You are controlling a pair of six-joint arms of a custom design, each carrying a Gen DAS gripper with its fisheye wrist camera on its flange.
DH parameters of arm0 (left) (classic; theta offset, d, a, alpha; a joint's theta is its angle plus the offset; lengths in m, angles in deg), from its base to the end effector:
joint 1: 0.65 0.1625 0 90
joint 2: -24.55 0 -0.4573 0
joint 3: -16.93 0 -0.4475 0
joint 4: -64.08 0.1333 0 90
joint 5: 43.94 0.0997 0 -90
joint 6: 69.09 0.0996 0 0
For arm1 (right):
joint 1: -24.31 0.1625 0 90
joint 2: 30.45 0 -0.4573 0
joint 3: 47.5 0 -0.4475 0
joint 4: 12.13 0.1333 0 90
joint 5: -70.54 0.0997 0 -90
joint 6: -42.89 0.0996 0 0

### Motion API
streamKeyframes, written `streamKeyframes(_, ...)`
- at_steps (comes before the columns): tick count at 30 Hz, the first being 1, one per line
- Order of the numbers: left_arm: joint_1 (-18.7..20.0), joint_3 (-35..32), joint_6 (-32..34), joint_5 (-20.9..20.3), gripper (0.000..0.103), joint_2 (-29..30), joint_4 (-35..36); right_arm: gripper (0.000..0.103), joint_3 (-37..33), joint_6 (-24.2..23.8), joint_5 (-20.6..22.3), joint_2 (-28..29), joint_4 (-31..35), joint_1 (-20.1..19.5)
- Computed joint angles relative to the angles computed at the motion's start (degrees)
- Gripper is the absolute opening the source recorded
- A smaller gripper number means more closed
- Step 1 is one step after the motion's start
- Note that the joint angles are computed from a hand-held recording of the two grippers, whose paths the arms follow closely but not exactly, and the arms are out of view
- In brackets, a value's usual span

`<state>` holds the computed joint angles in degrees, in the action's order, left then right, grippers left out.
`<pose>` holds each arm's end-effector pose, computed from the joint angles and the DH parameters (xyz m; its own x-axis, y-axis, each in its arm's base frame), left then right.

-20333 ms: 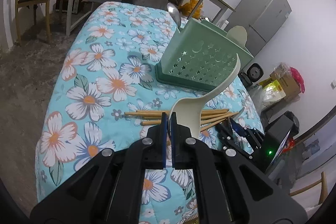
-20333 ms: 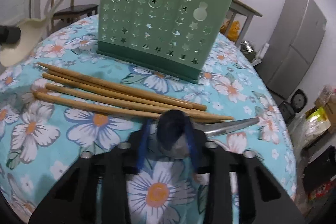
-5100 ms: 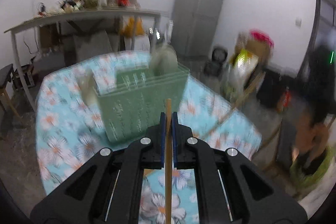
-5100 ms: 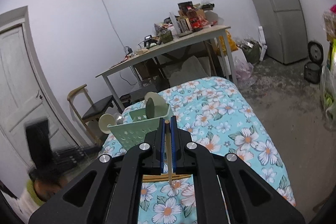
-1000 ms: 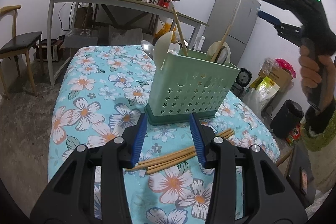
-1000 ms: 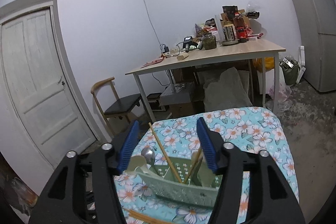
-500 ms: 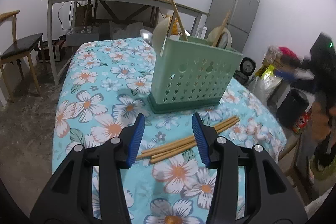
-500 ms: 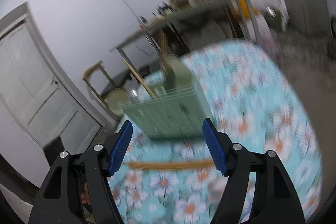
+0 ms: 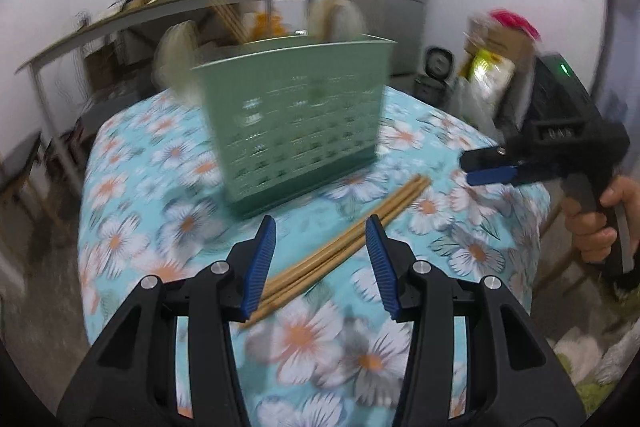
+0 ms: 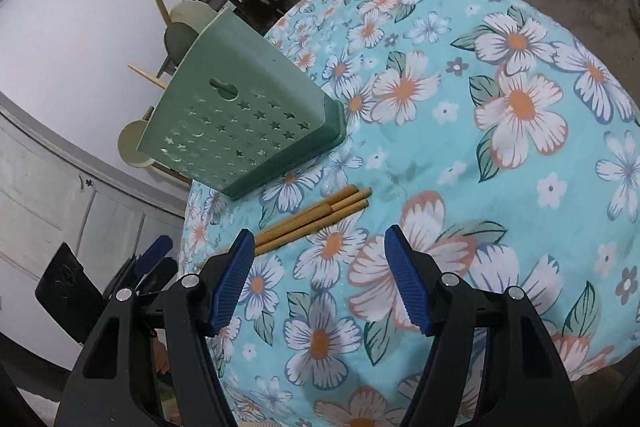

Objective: Organize utensils
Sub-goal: 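Move the left tool to the loose chopsticks and close on one, then lift the grasped bamboo chopstick upright with the left tool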

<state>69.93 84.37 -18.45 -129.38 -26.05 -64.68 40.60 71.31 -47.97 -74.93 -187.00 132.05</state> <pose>-0.1488 -0.8468 0.3313 -0.3640 0.8689 -0.3354 0.9301 0.3203 -0.1797 0.3202 -0.7195 0.1741 -0.9294 0.3690 0.0018 0.2425 0.6146 -0.7507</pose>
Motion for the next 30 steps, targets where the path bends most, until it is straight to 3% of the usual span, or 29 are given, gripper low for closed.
streamKeyframes(7,-3.11,0.52,10.59,3.18,0.035,2.8,3.61,0.067,2.5,1.05,5.39,-1.63,-1.9,-1.81)
streamKeyframes(13,-4.19,-1.06,12.86,5.29,0.018,5.5,6.73,0.071,6.43,3.56,12.13,-3.07,-6.69,-4.25)
streamKeyframes(20,-4.75,-1.37,14.55,6.5,0.006,6.67,7.75,0.071,7.06,2.83,13.54,-3.22,-7.76,-4.6)
streamKeyframes(30,-5.61,-0.78,16.69,8.1,0.006,7.33,6.8,0.071,7.46,1.97,13.99,-3.41,-8.05,-4.9)
